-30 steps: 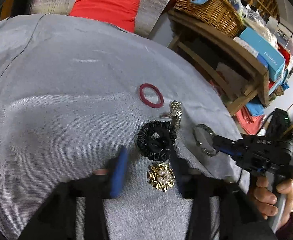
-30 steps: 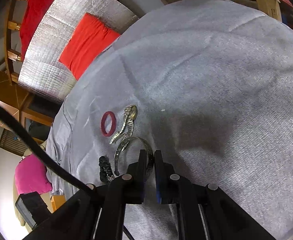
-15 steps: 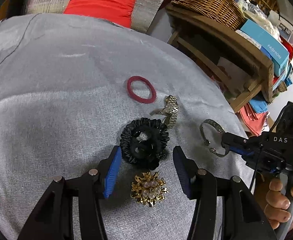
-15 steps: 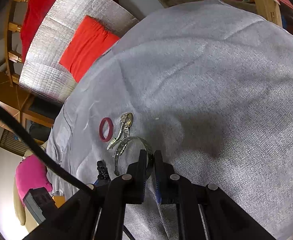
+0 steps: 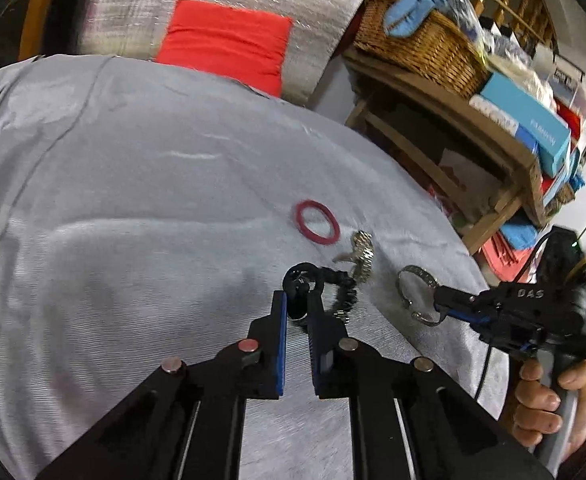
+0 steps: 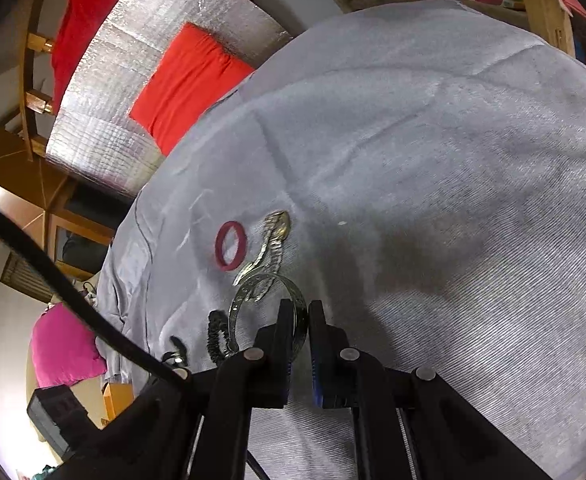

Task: Organize jewelry
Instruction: 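Grasp a black hair tie with the left tool while the right tool grasps the silver bangle, then carry both items into the orange tray and open both tools to drop them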

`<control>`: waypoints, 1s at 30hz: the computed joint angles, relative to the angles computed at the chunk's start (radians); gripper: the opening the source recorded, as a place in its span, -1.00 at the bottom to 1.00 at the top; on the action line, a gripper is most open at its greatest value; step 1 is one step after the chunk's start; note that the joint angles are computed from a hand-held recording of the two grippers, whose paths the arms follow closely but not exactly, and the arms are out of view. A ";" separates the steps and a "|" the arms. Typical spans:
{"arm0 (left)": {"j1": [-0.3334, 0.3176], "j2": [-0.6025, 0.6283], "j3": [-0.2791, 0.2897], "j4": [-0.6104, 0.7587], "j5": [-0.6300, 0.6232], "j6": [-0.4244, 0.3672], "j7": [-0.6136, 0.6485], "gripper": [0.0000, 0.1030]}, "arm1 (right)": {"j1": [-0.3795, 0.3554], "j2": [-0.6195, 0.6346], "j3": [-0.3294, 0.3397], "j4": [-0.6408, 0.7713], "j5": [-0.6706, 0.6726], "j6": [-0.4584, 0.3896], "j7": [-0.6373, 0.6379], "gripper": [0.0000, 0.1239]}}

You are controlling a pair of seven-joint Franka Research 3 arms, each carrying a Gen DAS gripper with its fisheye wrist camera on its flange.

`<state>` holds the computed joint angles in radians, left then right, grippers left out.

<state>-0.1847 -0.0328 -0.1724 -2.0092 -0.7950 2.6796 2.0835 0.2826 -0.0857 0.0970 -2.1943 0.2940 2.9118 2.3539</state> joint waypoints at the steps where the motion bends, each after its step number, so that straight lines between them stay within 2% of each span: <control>1: 0.003 -0.011 0.003 -0.008 -0.002 0.001 0.005 -0.81 | 0.002 0.002 0.002 0.002 0.000 0.002 0.000 -0.86; 4: 0.014 -0.044 0.028 -0.029 -0.037 -0.023 0.040 -0.81 | 0.008 0.010 0.006 0.010 -0.004 0.006 0.000 -0.86; 6: 0.019 -0.058 0.032 -0.050 0.021 -0.003 0.010 -0.80 | 0.014 0.015 0.007 0.015 0.005 0.009 -0.007 -0.86; 9: 0.022 -0.075 0.052 -0.069 0.035 -0.012 -0.002 -0.81 | 0.021 0.025 0.009 0.027 0.001 0.014 -0.011 -0.86; 18: 0.001 -0.165 0.095 -0.153 0.074 0.060 -0.032 -0.80 | 0.075 0.080 0.022 0.093 0.101 0.078 -0.166 -0.86; 23: -0.005 -0.269 0.112 -0.245 0.173 0.127 -0.122 -0.80 | 0.104 0.111 0.041 0.135 0.187 0.105 -0.276 -0.86; 26: -0.002 -0.344 0.126 -0.304 0.237 0.154 -0.190 -0.81 | 0.121 0.123 0.050 0.150 0.193 0.118 -0.295 -0.86; 30: 0.090 -0.458 0.096 -0.387 0.387 0.179 -0.358 -0.81 | 0.145 0.146 0.067 0.178 0.206 0.134 -0.344 -0.86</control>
<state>-0.0951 -0.4910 -0.0768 -2.3960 -0.4075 2.8589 1.7260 0.4280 0.0601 0.1638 -2.0162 0.4996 3.0463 2.0101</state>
